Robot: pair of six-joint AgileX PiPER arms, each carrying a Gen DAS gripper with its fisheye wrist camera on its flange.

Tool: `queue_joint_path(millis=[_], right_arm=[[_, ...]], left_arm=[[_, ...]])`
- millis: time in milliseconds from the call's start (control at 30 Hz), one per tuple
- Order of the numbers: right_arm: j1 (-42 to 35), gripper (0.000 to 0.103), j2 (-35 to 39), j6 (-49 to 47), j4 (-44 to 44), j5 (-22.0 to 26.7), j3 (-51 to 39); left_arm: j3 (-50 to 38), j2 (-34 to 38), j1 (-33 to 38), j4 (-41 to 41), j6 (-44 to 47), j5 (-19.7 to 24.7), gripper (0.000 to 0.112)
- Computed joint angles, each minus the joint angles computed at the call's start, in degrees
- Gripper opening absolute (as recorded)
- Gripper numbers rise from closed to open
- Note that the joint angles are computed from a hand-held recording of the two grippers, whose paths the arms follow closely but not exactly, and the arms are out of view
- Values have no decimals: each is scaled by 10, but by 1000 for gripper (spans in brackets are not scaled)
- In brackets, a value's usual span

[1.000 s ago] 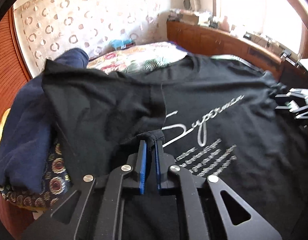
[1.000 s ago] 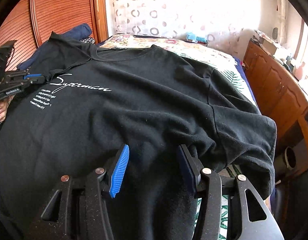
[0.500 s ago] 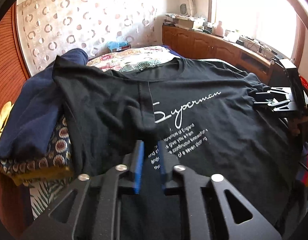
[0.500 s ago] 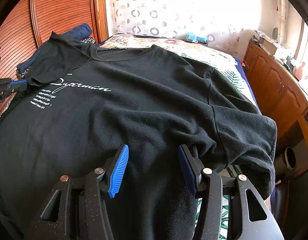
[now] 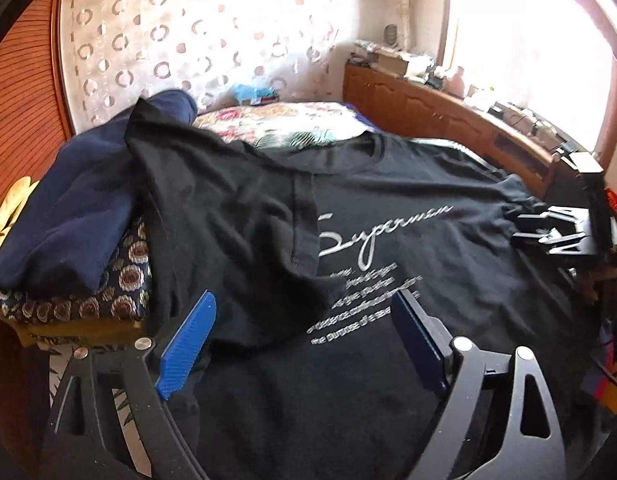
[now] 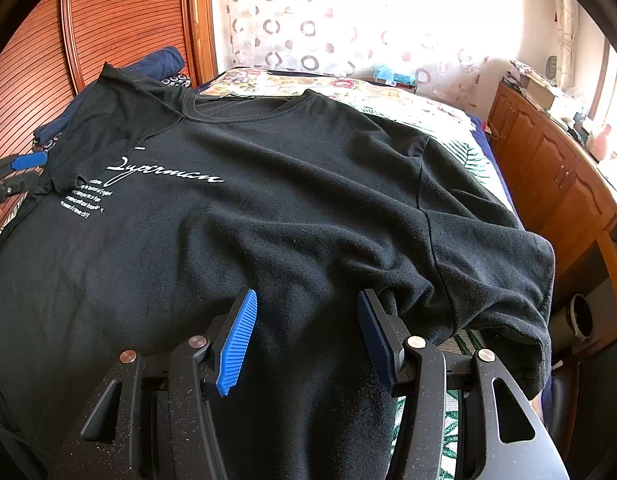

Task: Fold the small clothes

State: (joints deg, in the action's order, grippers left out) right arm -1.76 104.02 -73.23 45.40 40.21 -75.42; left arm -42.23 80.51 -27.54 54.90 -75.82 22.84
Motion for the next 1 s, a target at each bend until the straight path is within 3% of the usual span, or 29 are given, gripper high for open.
queue_joint_path(millis=[233, 433, 667, 800, 867, 1000], right_arm=[[-10, 54, 1, 6, 2, 15, -9], [-75, 54, -10, -27, 59, 36, -19], [-142, 54, 56, 43, 20, 41, -119], [-157, 54, 102, 85, -4, 62, -177], [-160, 54, 124, 103, -12, 74, -203], [-155, 54, 167, 157, -45, 92, -267]], left_arm=[[-6, 35, 10, -30, 21, -5, 90], [-10, 50, 5, -41, 27, 2, 90], [-25, 67, 14, -100, 91, 5, 90], [-41, 82, 2, -101, 101, 28, 94], [-46, 88, 3, -117, 123, 25, 103], [-47, 90, 4, -124, 133, 24, 103]])
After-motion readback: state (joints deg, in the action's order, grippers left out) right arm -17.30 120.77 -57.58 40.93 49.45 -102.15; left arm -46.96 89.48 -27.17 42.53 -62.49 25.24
